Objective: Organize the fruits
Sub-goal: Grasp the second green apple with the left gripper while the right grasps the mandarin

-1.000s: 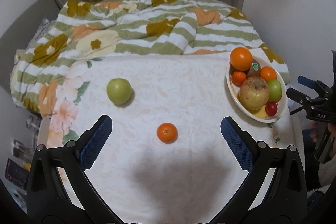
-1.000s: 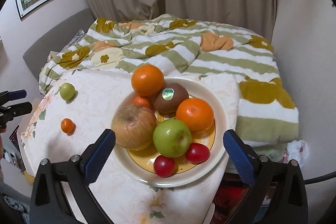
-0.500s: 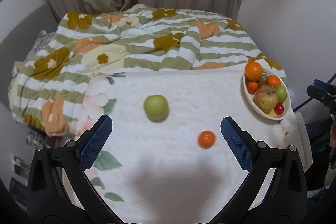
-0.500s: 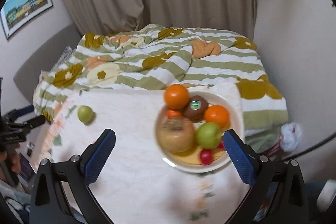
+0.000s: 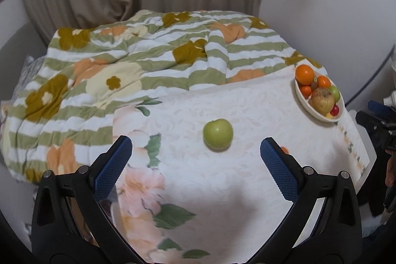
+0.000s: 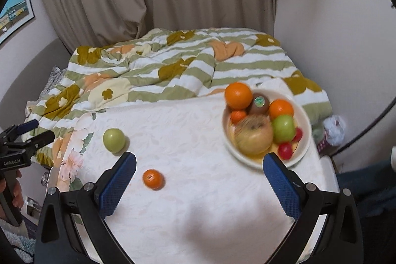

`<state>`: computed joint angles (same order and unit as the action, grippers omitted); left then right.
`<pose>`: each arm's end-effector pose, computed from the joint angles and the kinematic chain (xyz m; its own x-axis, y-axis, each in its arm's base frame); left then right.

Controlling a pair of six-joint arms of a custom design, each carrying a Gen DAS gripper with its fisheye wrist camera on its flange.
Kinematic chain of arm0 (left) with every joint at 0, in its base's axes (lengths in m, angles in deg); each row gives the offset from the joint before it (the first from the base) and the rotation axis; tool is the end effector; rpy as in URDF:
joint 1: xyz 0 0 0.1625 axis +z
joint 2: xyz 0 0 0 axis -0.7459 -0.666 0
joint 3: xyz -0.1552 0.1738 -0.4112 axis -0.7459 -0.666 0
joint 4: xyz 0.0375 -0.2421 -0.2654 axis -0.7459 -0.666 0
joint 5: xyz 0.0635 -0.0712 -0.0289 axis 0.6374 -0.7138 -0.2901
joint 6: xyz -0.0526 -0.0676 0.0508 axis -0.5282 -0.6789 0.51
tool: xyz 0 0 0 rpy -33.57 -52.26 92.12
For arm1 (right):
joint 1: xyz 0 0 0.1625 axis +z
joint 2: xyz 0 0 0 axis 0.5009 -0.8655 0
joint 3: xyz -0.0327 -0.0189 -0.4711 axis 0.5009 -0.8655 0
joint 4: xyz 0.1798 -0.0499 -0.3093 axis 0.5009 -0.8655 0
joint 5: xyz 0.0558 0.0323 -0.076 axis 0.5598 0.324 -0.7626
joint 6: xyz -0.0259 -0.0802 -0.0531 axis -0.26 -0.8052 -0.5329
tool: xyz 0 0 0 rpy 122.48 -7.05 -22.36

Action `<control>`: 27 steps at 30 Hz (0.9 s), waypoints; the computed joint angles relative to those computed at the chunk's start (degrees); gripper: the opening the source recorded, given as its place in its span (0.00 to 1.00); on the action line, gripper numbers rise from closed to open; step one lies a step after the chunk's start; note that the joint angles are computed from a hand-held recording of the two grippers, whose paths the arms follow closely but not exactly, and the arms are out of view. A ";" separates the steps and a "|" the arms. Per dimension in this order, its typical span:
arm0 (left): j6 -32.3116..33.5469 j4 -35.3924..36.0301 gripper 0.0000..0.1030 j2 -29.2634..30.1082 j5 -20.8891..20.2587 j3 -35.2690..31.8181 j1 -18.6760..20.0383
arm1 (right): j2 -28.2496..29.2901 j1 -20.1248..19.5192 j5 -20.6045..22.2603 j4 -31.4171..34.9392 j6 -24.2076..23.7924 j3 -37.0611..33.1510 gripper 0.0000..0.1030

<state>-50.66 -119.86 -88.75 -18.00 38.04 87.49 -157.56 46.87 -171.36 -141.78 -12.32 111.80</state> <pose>-0.3401 -0.5323 -0.0037 -0.6491 0.4527 -0.6113 0.6863 0.6951 -0.2141 -0.0041 -0.4145 0.3383 -0.7501 0.2268 0.6213 -0.2861 0.7357 -0.6140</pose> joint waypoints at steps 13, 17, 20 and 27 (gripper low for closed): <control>14.09 4.33 1.00 3.98 -9.23 -7.92 7.15 | 13.68 2.30 -7.80 -4.52 10.11 -1.12 0.99; 15.31 5.72 1.00 5.87 -10.16 -10.11 8.11 | 16.46 1.20 -8.39 -3.36 11.20 -2.36 0.99; 15.74 6.50 1.00 7.22 -12.15 -11.59 8.96 | 18.04 0.48 -7.26 -3.89 10.82 -2.67 0.99; 19.57 7.98 0.96 11.46 -13.88 -15.59 9.81 | 21.33 0.54 -8.09 -5.55 10.04 -3.33 0.94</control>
<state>-31.09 -111.88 -77.30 -31.88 22.46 97.30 -136.23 47.41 -179.45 -147.33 -2.28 108.47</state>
